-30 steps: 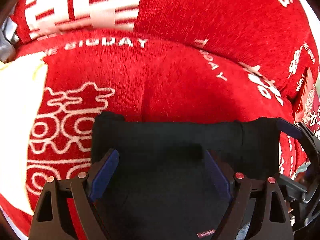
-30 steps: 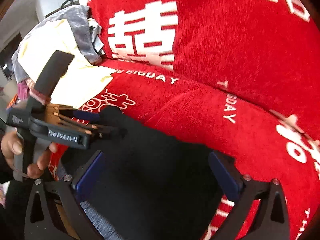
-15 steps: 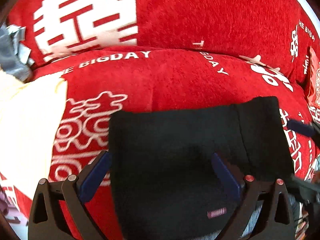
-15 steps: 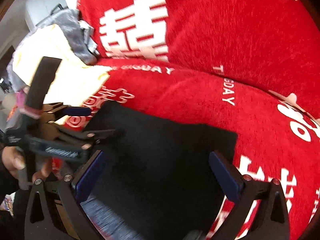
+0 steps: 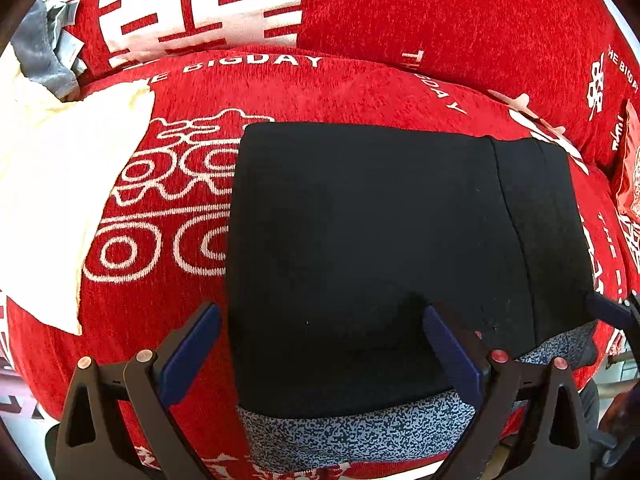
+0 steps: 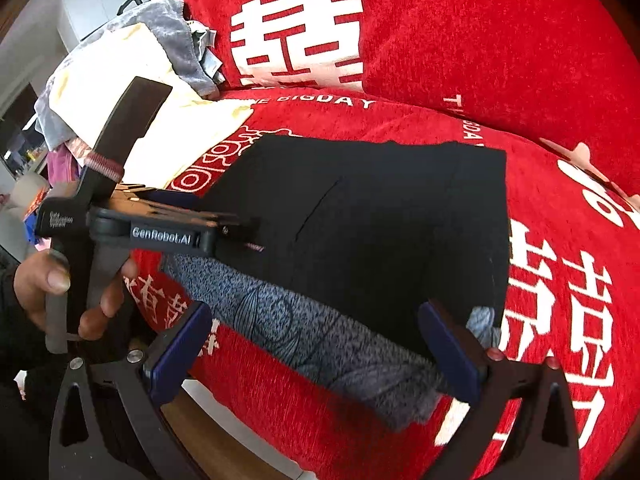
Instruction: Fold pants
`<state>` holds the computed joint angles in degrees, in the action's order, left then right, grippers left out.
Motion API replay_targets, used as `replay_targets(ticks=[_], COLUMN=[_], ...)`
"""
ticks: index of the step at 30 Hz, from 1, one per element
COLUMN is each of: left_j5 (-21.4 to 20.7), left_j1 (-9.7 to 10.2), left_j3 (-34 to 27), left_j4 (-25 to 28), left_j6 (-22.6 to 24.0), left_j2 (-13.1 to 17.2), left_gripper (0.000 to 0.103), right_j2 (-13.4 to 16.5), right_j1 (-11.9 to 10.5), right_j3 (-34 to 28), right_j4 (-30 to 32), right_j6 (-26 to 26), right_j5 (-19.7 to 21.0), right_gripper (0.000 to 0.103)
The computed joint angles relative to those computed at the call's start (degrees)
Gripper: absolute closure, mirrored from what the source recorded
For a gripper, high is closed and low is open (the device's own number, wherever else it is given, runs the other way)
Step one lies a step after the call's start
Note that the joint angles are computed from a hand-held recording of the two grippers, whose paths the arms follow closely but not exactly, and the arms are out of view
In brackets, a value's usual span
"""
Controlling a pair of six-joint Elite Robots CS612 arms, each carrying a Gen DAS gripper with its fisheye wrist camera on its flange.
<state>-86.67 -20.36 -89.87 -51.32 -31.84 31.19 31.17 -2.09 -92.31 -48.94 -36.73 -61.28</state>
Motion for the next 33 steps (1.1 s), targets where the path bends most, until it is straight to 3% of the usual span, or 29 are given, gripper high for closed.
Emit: replay_targets(ticks=[9,12,14,17,23,26,33], left_j5=[-0.5,0.6,1.4,1.1,-1.1,-1.0,2.3], left_j1=[0.04,-0.17,-0.41,-0.48,0.02,0.1,-1.19], left_j3=[-0.5,-0.8,-1.4,-2.6,-2.7,-2.2,-3.5], left_j4=[-0.2,0.7,1.1,1.5,2.5,3.5,4.3], left_j6=[-0.8,-0.8,-0.2,-0.5,-2.2,-2.2,-4.2], left_j2=[0.3,0.0,0.0,0.4,1.2,0.6,-0.6], left_gripper=[0.001,0.001,0.001,0.001,0.0,0.0,0.0], right_j2=[1.1,-0.1,-1.7,-2.7,-4.8,-3.6,-2.8], right_j1=[0.0,0.7,0.0,-0.6,1.3,2.1,1.5], right_j3=[-0.9,-0.1,1.7,3.9,10.3,8.4,2.3], right_j4=[-1.0,0.2,1.0,-4.1,-2.1,-4.8,-8.0], right_j6=[-1.8,-3.8,-2.7,1.1,3.5,2.7,11.0], right_j5=[-1.0,-3.1,0.4,3.2,-5.6,-9.1,-12.3], right_gripper=[0.0,0.0,0.0,0.0,0.0,0.0,0.0])
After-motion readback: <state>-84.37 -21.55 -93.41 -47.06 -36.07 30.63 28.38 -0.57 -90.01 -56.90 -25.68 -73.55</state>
